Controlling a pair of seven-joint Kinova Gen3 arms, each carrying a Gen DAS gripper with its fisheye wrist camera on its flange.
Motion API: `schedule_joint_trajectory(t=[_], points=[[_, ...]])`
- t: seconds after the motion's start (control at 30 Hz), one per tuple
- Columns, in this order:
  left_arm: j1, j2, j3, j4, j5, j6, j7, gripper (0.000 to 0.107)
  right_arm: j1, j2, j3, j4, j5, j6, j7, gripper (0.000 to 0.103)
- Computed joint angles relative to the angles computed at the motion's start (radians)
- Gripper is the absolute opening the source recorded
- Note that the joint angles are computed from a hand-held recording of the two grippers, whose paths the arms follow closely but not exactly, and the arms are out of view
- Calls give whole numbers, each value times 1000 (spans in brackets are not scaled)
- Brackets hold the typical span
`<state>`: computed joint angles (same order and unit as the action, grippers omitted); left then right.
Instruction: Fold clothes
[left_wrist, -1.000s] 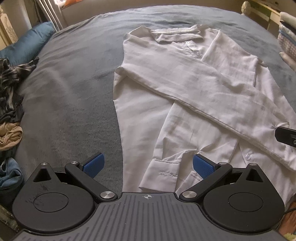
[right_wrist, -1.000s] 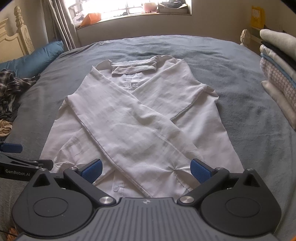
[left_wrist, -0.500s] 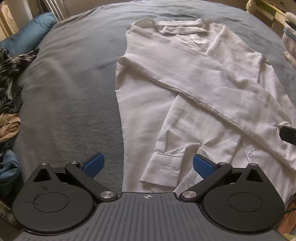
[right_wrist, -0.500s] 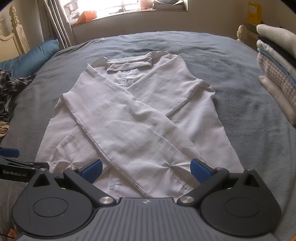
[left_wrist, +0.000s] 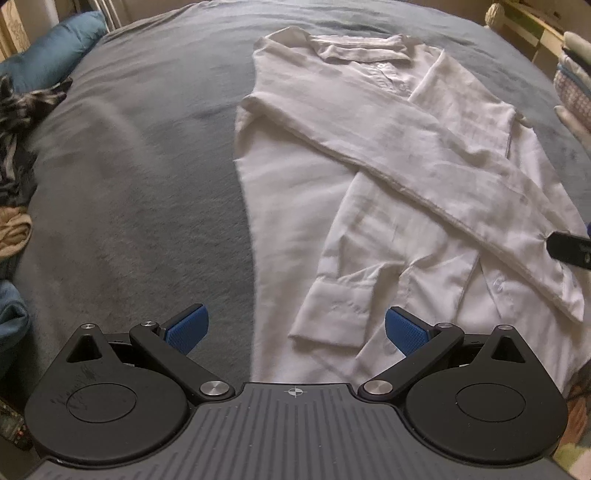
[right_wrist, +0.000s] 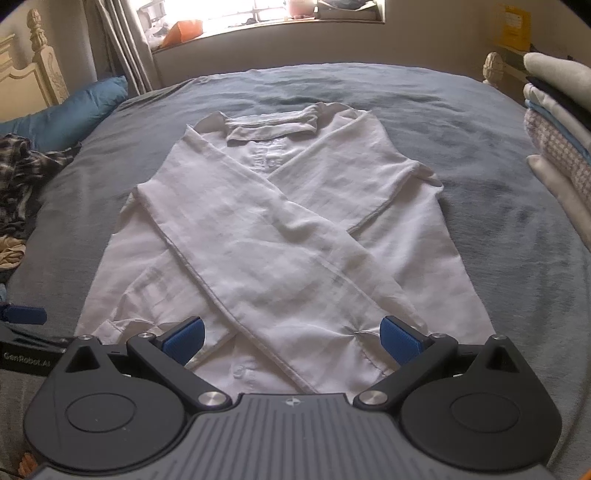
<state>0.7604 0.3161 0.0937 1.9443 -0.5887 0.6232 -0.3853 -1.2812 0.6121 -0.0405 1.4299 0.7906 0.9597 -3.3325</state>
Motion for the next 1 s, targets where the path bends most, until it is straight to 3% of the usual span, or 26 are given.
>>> schedule_joint_trajectory(t=[0.17,0.4,1.0], points=[[-40,-36,9,81,43,-36,6,103,3,-3,-1,9,7,-27,-5,103],[-65,-18,30,92,129,-18,-31,103,8,-5,-1,20,-1,-54,-3,103],[-13,26,23,49,121,31,-38,103,3,-4,1,12,-8,-59,7,103]])
